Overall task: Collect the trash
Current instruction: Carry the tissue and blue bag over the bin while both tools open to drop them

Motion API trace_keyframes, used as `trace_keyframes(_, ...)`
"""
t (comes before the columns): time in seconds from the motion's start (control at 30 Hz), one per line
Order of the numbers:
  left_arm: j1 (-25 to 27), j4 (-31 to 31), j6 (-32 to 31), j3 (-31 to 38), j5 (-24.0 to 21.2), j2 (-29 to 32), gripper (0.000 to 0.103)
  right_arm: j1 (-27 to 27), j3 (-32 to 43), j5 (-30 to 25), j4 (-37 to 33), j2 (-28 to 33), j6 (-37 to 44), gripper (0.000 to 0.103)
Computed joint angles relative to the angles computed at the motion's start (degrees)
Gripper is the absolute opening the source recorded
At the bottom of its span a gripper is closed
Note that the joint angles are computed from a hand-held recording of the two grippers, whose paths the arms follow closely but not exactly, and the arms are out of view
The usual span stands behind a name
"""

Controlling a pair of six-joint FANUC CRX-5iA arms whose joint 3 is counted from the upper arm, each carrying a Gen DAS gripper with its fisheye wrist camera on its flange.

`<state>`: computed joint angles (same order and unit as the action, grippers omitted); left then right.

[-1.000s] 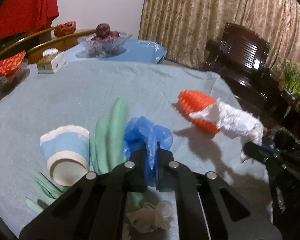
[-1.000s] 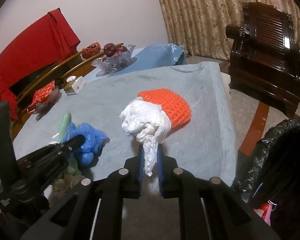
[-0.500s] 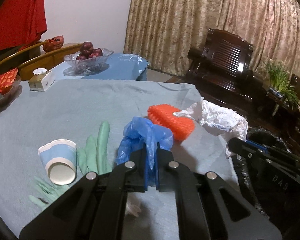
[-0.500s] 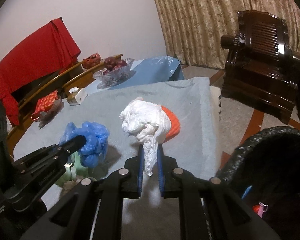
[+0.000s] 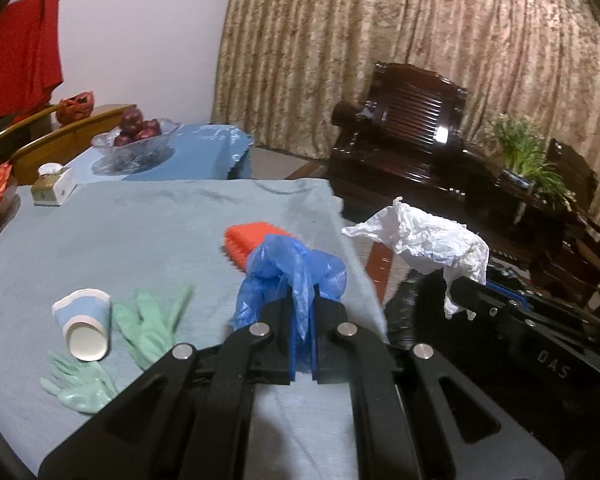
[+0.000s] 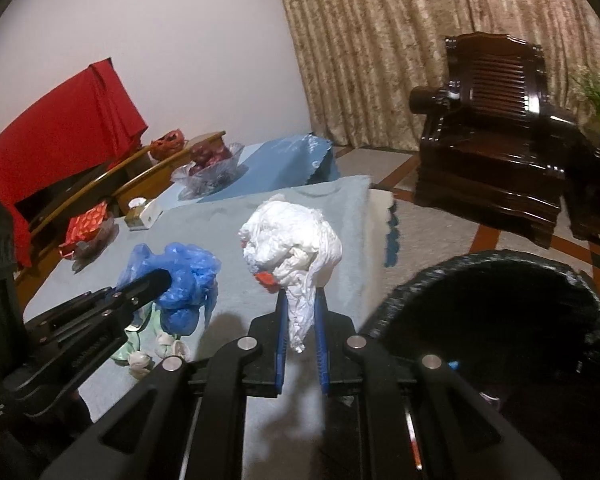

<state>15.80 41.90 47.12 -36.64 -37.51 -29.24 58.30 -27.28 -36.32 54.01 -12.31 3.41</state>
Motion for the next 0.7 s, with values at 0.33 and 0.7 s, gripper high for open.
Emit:
trace_keyframes(0.33, -8.4, -0.7, 2.3, 1.0, 0.1, 0.3, 0.004, 2.3, -5.9, -10.2, 0.3, -8.5, -2.3, 0.012)
trace_keyframes(0.7, -18.4, -2.6, 4.3, 2.8, 1.8, 5.4, 0.004, 3.9, -11.2, -18.3, -2.2, -14.5, -4.9, 0.012)
